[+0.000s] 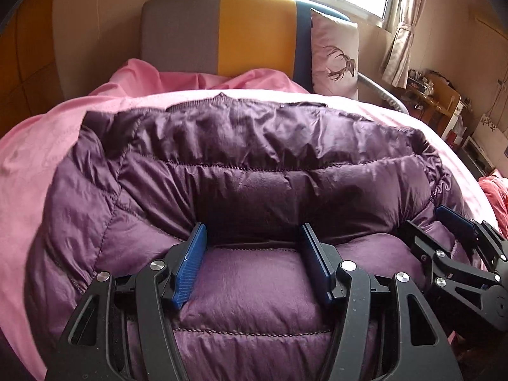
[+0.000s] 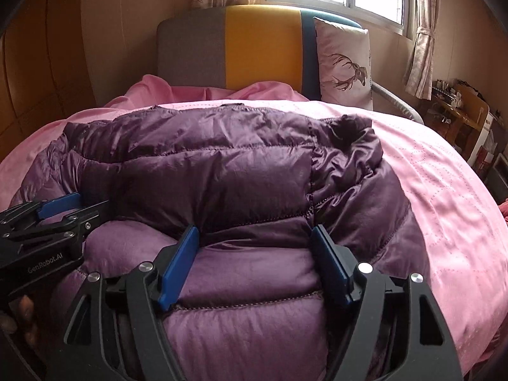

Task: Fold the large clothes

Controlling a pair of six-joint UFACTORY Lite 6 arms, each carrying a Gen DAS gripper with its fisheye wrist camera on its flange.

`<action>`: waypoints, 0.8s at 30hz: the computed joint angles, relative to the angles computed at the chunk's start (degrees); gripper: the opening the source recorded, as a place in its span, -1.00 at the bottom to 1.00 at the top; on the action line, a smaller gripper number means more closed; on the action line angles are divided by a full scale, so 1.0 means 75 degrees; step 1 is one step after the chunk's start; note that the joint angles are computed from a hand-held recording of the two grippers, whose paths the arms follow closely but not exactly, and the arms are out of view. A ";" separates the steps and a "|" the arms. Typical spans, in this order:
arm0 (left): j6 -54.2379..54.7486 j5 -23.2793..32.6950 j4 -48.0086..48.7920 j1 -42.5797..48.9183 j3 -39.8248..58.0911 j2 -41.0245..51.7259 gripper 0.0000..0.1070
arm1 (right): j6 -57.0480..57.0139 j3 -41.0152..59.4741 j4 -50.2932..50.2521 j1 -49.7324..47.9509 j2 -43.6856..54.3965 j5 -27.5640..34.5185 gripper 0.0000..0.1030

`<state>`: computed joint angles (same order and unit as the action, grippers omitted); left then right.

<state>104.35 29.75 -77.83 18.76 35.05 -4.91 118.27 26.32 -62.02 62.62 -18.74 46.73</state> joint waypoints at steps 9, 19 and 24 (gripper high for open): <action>0.0016 -0.0327 0.0066 -0.0183 -0.0011 0.0062 0.11 | 0.0462 -0.0214 -0.0255 0.0050 0.0197 -0.0201 0.43; -0.1075 0.0959 0.1417 0.1035 -0.0352 -0.1815 0.28 | -0.0795 -0.0388 0.1141 0.1057 -0.2706 0.1956 0.69; -0.0790 0.1285 0.1468 0.1477 -0.0421 -0.2098 0.28 | -0.1929 0.0103 0.1151 -0.0012 -0.2593 0.1586 0.69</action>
